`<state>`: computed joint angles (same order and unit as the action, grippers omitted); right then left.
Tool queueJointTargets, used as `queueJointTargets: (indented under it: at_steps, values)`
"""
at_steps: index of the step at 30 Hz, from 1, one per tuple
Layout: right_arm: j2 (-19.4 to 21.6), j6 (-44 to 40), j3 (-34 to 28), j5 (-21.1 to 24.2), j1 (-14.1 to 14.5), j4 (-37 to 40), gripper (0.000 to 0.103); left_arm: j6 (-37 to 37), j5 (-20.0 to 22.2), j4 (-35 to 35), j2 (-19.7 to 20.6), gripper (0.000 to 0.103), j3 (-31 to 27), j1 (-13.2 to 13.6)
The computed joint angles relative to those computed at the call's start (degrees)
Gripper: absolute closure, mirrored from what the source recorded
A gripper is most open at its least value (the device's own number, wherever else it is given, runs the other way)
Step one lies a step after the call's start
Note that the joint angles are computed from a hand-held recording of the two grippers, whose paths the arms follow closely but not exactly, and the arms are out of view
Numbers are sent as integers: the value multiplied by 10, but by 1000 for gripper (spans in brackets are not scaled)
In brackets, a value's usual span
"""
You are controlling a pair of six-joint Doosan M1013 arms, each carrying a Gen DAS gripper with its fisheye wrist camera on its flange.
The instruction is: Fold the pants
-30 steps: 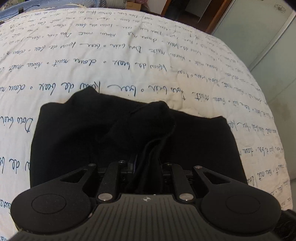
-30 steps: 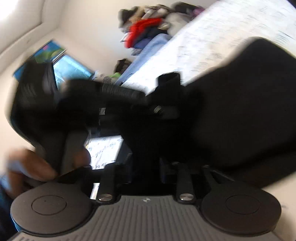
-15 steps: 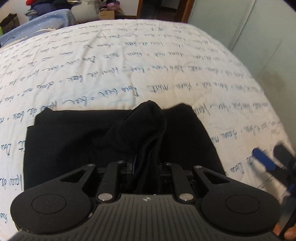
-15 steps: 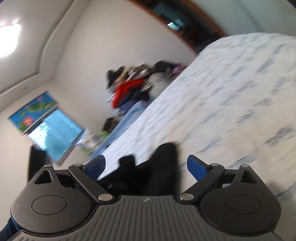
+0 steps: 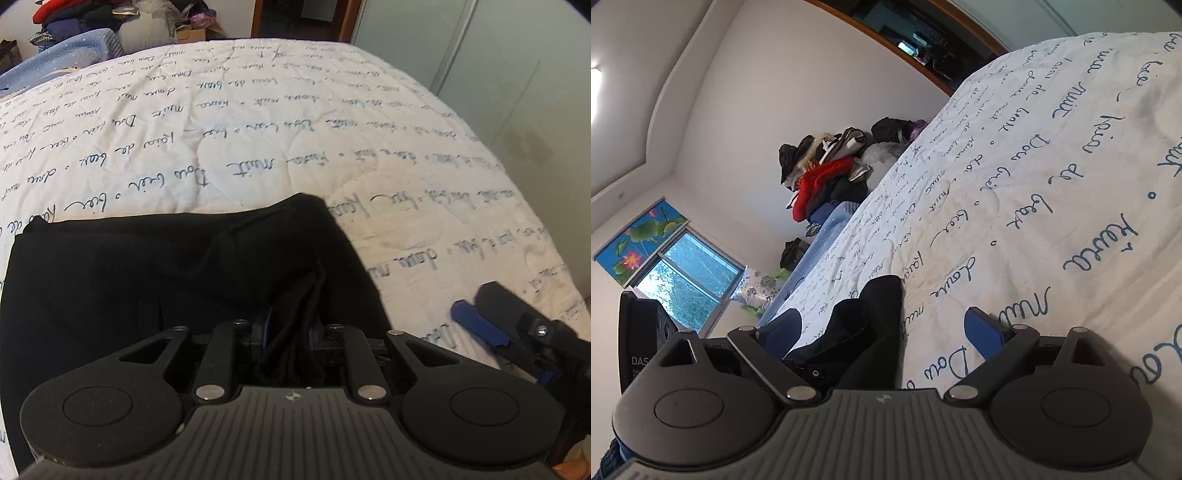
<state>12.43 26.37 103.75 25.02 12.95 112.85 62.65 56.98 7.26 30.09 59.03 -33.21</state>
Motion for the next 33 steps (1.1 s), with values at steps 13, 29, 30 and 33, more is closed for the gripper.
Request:
queueJointTargets:
  at_steps: [13,29,30,33]
  values:
    - [74,347,-129,255,-39,-211,7,-77,-207,-11,-112,36,176,14]
    - [108,481,-250,231,24,-609,54,-282,-156,170,-171,26,261,24]
    - [110,484,-254,232,26,-627,61,-283,-154,171,-171,26,261,25]
    - [111,471,-256,234,31,-655,73,-290,-148,169,-168,23,258,26]
